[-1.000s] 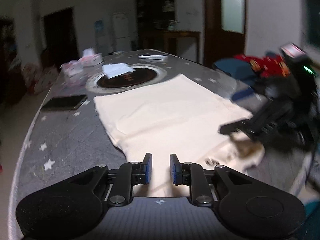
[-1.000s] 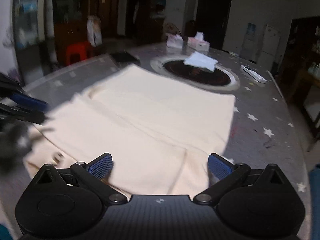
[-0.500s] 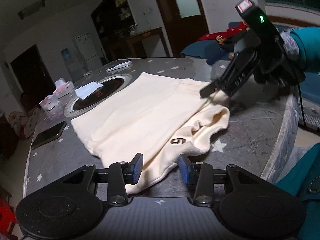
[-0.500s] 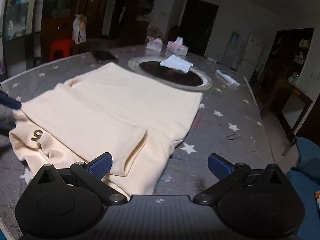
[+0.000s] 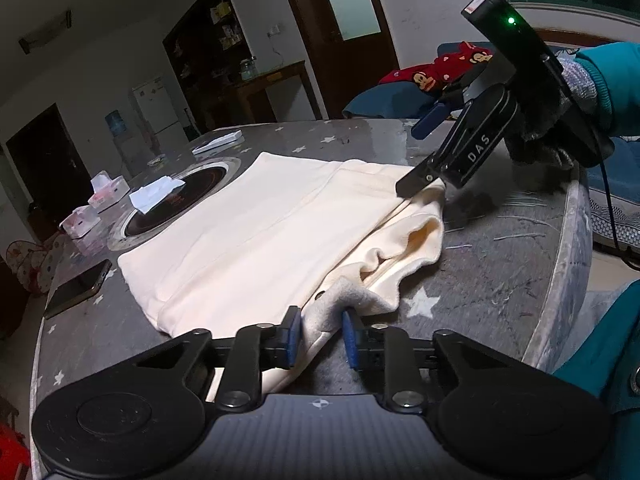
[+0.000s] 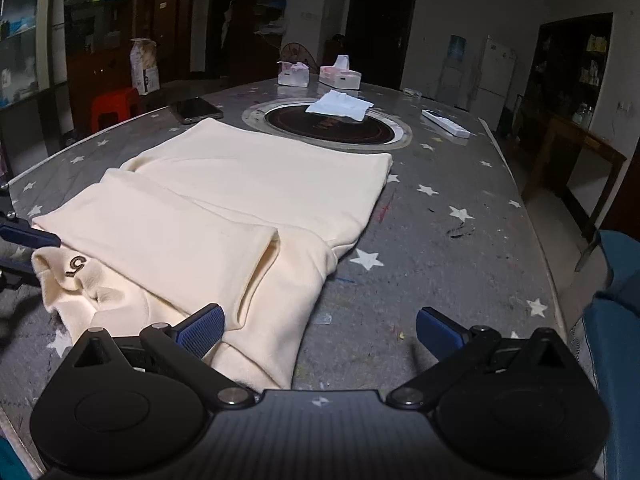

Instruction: Fold clothes

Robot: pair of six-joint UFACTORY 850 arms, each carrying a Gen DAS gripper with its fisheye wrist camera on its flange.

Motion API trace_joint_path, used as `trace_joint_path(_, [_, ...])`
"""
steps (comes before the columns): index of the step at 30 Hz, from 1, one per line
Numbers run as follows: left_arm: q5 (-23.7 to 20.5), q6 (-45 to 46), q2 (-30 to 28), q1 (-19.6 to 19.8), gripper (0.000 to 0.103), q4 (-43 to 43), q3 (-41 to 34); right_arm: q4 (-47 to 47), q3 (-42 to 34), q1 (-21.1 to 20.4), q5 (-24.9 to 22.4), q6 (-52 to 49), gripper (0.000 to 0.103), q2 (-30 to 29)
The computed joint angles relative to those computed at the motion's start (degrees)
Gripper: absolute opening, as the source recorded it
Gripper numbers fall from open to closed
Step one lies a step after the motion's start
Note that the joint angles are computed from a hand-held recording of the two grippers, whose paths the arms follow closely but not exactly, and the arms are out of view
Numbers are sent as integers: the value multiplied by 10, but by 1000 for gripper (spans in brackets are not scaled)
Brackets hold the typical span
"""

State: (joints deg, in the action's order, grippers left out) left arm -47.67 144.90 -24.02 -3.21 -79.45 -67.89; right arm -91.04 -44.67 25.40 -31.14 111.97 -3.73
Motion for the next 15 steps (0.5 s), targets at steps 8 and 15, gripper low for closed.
trace_joint_path(8, [-16,-69,-12,-1,11,-3,-28,-33,7,40,-24,-116,103,19])
trace_joint_path(15, [-18,-144,-34,-10,11,8,-73,-30,-5,62,25,-223,89,6])
